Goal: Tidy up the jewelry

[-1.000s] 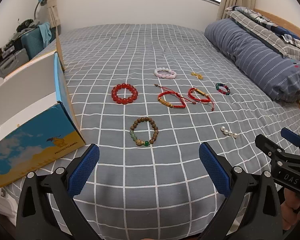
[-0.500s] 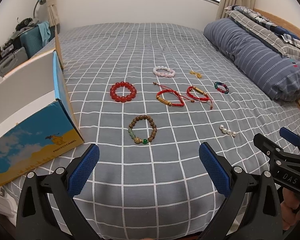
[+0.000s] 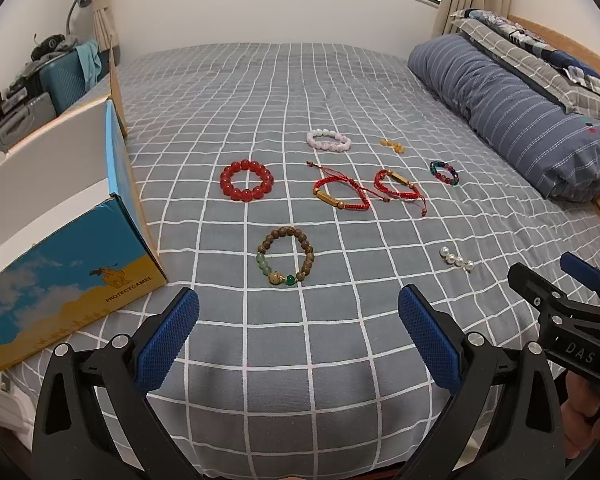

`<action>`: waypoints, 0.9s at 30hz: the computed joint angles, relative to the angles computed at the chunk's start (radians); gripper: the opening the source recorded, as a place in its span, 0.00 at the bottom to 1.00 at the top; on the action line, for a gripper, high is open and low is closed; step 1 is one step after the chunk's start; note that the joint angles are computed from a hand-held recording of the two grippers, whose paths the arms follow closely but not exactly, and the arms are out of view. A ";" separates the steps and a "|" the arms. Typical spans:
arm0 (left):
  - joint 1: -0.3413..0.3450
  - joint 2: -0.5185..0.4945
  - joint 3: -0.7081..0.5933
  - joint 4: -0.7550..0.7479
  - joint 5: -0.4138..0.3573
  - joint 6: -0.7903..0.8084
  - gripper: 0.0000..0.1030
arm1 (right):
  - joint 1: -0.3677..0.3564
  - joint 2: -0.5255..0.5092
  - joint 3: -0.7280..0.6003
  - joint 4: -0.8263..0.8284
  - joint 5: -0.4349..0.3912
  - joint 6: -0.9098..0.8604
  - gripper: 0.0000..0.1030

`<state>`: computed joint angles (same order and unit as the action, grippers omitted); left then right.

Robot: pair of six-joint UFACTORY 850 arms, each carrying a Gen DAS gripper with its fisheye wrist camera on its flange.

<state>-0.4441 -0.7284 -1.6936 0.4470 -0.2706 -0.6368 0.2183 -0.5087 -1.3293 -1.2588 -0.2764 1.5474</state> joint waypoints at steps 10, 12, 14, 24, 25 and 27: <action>-0.001 -0.007 -0.009 -0.015 -0.006 0.017 0.95 | 0.000 0.000 0.002 -0.013 -0.002 0.008 0.93; 0.000 -0.008 -0.009 -0.020 -0.007 0.019 0.95 | -0.001 0.000 0.002 -0.012 0.002 0.008 0.93; 0.000 -0.011 -0.013 -0.017 -0.012 0.016 0.95 | -0.001 0.001 0.004 -0.020 0.003 0.015 0.93; -0.003 -0.012 -0.013 0.034 -0.018 -0.032 0.95 | 0.000 0.001 0.002 -0.017 0.006 0.013 0.93; -0.004 -0.012 -0.013 0.033 -0.019 -0.032 0.95 | 0.000 0.002 0.003 -0.016 0.007 0.013 0.93; -0.004 -0.013 -0.014 0.028 -0.022 -0.026 0.95 | 0.000 0.001 0.002 -0.010 0.006 0.007 0.93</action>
<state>-0.4481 -0.7411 -1.7077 0.4748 -0.2921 -0.6630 0.2184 -0.5073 -1.3271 -1.2685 -0.2703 1.5542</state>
